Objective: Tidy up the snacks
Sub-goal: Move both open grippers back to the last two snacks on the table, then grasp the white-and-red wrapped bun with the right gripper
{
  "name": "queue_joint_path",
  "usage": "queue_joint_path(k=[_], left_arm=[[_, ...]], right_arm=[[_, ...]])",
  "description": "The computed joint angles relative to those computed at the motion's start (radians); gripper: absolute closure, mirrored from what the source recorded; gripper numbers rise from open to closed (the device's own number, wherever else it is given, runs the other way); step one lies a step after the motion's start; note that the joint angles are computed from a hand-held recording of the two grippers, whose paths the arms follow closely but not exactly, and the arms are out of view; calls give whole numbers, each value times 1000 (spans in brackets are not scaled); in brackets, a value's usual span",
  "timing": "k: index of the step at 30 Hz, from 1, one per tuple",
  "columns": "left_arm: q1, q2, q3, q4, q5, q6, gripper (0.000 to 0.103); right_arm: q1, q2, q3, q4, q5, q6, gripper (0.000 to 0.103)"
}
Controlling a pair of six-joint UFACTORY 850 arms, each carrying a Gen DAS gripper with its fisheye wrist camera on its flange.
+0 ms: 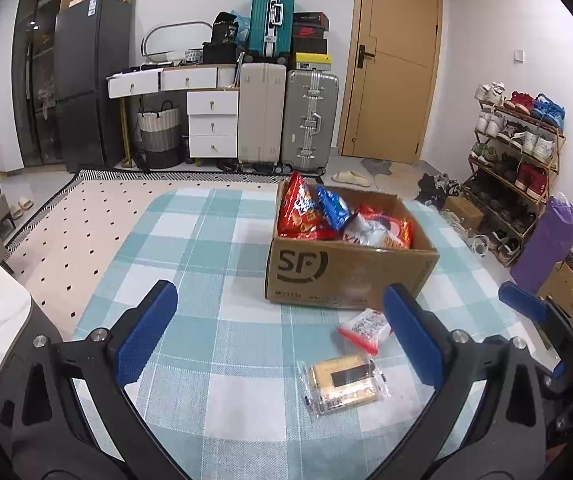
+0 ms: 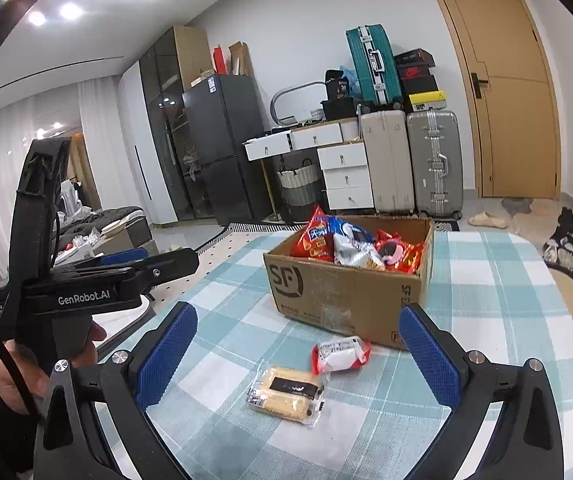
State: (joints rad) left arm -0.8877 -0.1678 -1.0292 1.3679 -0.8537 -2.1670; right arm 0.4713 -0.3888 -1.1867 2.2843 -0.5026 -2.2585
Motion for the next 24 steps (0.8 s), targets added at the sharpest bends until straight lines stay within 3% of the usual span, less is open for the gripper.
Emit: queue_joint_path(k=[14, 18, 24], left_arm=[[131, -131, 2, 134, 157, -163, 0], [162, -175, 1, 181, 212, -220, 0], [195, -213, 3, 246, 262, -309, 0]], right_arm=[[8, -136, -138, -201, 114, 202, 0], [18, -227, -250, -431, 186, 414, 0], [32, -332, -383, -774, 206, 728, 1]])
